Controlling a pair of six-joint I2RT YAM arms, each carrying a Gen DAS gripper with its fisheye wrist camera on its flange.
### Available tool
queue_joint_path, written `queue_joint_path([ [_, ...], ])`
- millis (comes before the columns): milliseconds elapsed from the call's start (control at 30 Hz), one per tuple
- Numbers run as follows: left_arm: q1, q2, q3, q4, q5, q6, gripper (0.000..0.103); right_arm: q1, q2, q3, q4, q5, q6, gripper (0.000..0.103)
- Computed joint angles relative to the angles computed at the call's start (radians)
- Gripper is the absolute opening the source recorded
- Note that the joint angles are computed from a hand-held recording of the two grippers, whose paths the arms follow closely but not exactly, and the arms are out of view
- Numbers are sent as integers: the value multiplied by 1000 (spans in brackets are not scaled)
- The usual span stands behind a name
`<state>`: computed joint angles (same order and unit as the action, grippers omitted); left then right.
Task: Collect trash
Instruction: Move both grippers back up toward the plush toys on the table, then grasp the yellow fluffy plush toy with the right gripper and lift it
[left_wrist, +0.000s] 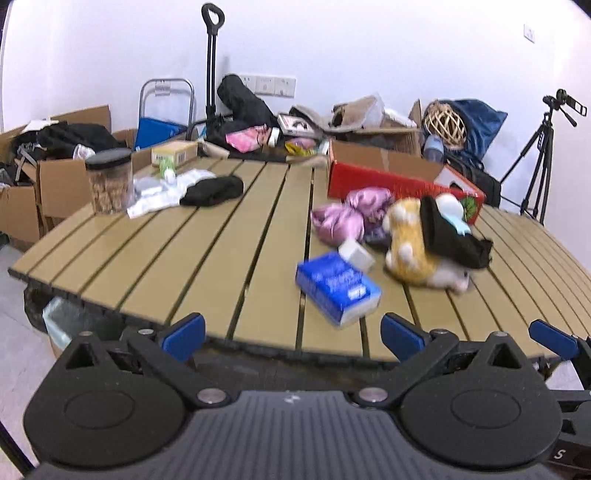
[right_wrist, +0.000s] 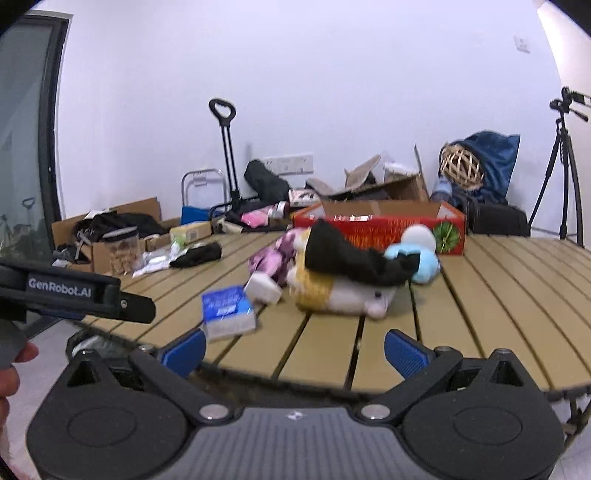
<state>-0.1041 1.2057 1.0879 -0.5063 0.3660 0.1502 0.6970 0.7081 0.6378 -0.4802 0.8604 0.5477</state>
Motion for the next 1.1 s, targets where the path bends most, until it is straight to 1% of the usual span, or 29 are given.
queue_joint_path([
  [100,-23,33,32,28,-27,-32,103,-85,16,-1,87,-47,-76,103],
  [233,-34,81,79,53,-43,-75,103,-186,53,-10,203,-147,-166,102],
  [267,-35,93,90,59,-47,-83,103,-210,73,-7,226,-175,-183,101],
  [300,-39,106,103,65,-55,-90,103,-231,94,-4,246,-202,-195,97],
  [433,-43,145,133,84,-69,-111,103,-314,204,21,325,-324,-239,93],
  [500,-46,167,148,82,-76,-115,103,-330,260,45,338,-351,-252,79],
  [567,-44,184,157,81,-74,-115,103,-359,317,69,362,-401,-270,76],
  [633,-44,197,160,83,-80,-115,103,-372,366,87,395,-408,-286,73],
  [700,-45,205,161,87,-91,-116,103,-388,417,109,425,-413,-308,66],
  [800,-43,218,164,87,-95,-118,103,-412,461,125,464,-410,-335,62],
  [933,-41,233,171,87,-99,-121,103,-426,489,138,504,-356,-379,62],
  [1000,-45,240,174,86,-104,-121,103,-452,504,152,505,-361,-383,62],
  [1100,-55,245,174,89,-114,-117,103,-495,522,163,499,-396,-375,62],
])
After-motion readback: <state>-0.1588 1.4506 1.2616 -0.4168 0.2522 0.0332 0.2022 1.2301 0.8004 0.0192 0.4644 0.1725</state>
